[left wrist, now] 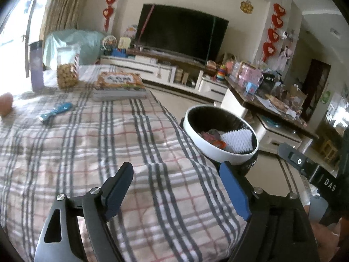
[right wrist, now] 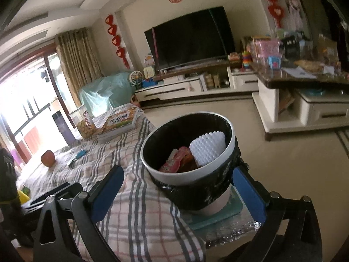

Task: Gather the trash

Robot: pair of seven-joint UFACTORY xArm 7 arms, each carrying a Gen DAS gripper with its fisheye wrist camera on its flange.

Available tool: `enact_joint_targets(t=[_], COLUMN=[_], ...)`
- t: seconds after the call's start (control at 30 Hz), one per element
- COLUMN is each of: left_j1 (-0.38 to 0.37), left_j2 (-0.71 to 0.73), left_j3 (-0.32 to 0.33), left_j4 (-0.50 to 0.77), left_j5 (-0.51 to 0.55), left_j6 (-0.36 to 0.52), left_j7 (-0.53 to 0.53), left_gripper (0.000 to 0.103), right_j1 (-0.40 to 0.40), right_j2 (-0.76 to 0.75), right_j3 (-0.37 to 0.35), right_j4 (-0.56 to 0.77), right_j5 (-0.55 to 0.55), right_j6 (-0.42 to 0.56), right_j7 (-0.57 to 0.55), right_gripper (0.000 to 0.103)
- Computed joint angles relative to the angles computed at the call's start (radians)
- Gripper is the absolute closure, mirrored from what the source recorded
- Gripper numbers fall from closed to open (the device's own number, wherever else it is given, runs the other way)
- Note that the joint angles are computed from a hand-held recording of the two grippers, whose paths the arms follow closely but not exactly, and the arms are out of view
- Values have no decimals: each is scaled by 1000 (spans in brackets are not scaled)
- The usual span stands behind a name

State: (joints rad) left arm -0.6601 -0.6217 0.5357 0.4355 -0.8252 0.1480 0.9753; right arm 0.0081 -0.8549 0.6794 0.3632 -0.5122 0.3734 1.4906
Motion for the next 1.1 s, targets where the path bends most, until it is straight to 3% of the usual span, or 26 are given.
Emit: enact_joint_targets(t=[0.1,0.23,0.5,0.67,1.1], left_j1=[19,60,143,115,197], left_j2=[-99,-229,-394,-377,-357], left_j3=[-14,-56,-143,-140,-172], left_j4=[-63,-160,-347,-405,-440], left_j5=[16,63,152,209,343], left_j6=[-64,-170,-343,-463,-482], left_j7=[3,-17,-83,-152,-296], left_gripper=[19,2,1,1,1], right_j1=[13,12,-10,-15,-1], right_j2=[-18,-85,-109,-97,-60], right_j3=[17,62,160,205,233], right_j4=[23,64,76,68,90], right_j5=[-8,-48,-84,-102,-154], right_j6=[55,136,181,176,211], right_j7=[-12,-16,56,116,168], right_gripper=[1,0,0,0,0])
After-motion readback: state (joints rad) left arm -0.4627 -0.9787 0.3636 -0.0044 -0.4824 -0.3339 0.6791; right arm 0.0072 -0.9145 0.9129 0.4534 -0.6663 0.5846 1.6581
